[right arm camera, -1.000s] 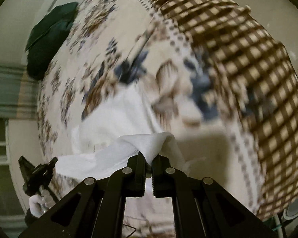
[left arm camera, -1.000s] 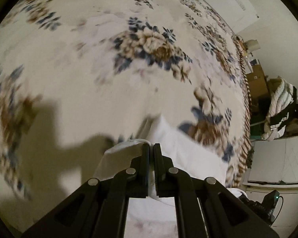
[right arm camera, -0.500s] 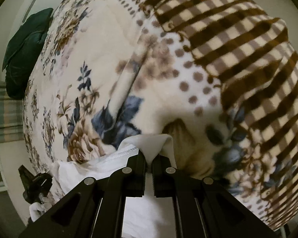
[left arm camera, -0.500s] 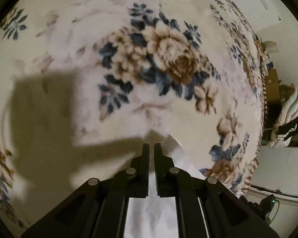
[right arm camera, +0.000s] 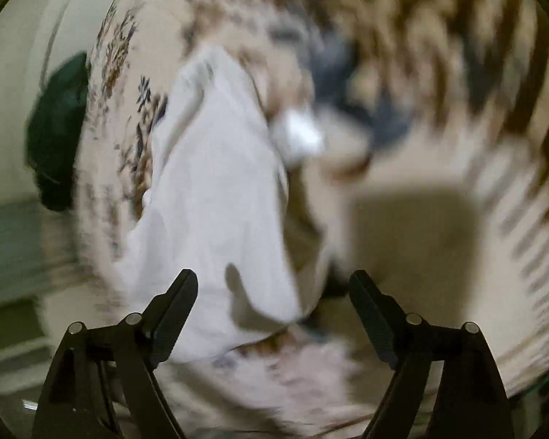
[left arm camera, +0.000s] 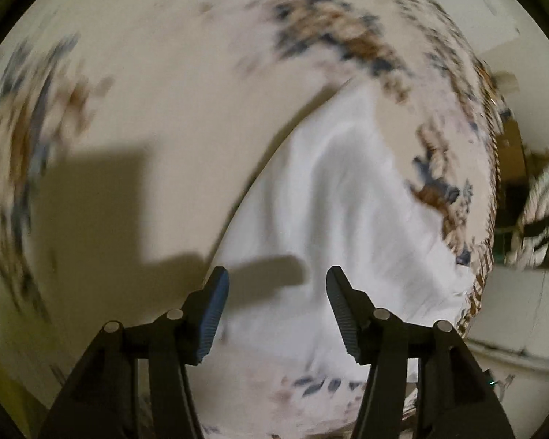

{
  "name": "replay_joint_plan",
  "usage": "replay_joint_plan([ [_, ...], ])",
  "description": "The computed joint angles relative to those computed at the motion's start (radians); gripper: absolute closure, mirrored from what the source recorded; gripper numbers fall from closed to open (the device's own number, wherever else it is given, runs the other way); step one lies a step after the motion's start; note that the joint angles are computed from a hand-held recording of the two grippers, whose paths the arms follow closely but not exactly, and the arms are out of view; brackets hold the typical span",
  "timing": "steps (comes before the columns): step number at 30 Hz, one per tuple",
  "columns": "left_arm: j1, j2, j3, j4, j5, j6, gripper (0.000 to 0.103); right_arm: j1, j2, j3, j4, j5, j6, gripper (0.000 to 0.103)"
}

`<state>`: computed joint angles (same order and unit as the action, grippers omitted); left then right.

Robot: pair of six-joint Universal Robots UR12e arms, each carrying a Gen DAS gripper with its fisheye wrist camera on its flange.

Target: Fold small clothes

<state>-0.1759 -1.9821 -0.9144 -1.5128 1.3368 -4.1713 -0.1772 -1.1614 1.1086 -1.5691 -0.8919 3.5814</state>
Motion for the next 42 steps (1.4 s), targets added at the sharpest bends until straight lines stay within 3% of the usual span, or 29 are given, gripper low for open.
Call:
replay_joint_plan([
  [1, -0.004, 0.018, -0.036, 0.016, -0.007, -0.04, 0.05, -0.006, -0.022, 0.066, -0.075, 0.066, 0.057, 0.049],
  [2, -0.007, 0.032, -0.064, 0.028, -0.013, -0.068, 0.05, -0.008, -0.032, 0.096, -0.111, 0.09, 0.081, 0.089],
  [3, -0.01, 0.041, -0.084, 0.042, -0.018, -0.093, 0.05, -0.005, -0.04, 0.116, -0.146, 0.083, 0.104, 0.092],
  [6, -0.012, 0.069, -0.155, 0.139, -0.041, -0.178, 0.05, -0.01, -0.069, 0.152, -0.224, 0.02, 0.163, 0.093],
  [10, -0.014, 0.081, -0.205, 0.243, -0.041, -0.248, 0.05, -0.011, -0.064, 0.127, -0.117, -0.009, 0.079, 0.092],
  [11, -0.013, 0.083, -0.212, 0.257, -0.041, -0.27, 0.05, -0.008, -0.061, 0.117, -0.096, -0.007, 0.051, 0.088],
  [13, -0.011, 0.091, -0.227, 0.285, -0.05, -0.305, 0.05, -0.006, -0.059, 0.102, -0.067, -0.002, 0.02, 0.068],
  [15, -0.012, 0.114, -0.262, 0.349, -0.059, -0.353, 0.05, -0.008, -0.077, 0.134, -0.125, 0.054, 0.037, 0.035],
  [16, -0.016, 0.123, -0.273, 0.366, -0.053, -0.37, 0.05, -0.007, -0.08, 0.139, -0.137, 0.064, 0.044, 0.033],
  [21, -0.038, 0.149, -0.345, 0.505, -0.041, -0.452, 0.05, 0.013, -0.072, 0.172, -0.197, 0.101, 0.062, 0.033],
  [26, -0.047, 0.105, -0.339, 0.58, -0.024, -0.463, 0.05, 0.023, -0.061, 0.259, -0.502, 0.159, 0.224, 0.032],
  [31, -0.053, 0.072, -0.292, 0.547, 0.026, -0.49, 0.052, 0.044, -0.029, 0.267, -0.657, 0.183, 0.334, 0.033],
  [32, -0.058, 0.071, -0.287, 0.545, 0.049, -0.49, 0.067, 0.048, -0.027, 0.272, -0.687, 0.185, 0.353, 0.043],
  [33, -0.064, 0.073, -0.283, 0.536, 0.07, -0.48, 0.081, 0.049, -0.029, 0.276, -0.7, 0.186, 0.365, 0.07],
  [34, -0.068, 0.076, -0.281, 0.53, 0.085, -0.469, 0.091, 0.05, -0.032, 0.279, -0.702, 0.183, 0.37, 0.078],
  [35, -0.072, 0.081, -0.283, 0.531, 0.099, -0.465, 0.095, 0.045, -0.036, 0.287, -0.71, 0.188, 0.379, 0.082],
  [38, -0.076, 0.098, -0.285, 0.507, 0.118, -0.426, 0.096, 0.035, -0.059, 0.299, -0.695, 0.178, 0.373, 0.086],
  [40, -0.067, 0.103, -0.279, 0.453, 0.072, -0.367, 0.091, 0.033, -0.069, 0.274, -0.577, 0.154, 0.285, 0.086],
  [41, -0.06, 0.105, -0.275, 0.426, 0.039, -0.332, 0.088, 0.031, -0.071, 0.254, -0.481, 0.133, 0.23, 0.08],
  [42, -0.051, 0.107, -0.264, 0.382, 0.006, -0.289, 0.084, 0.029, -0.069, 0.231, -0.398, 0.112, 0.186, 0.057],
])
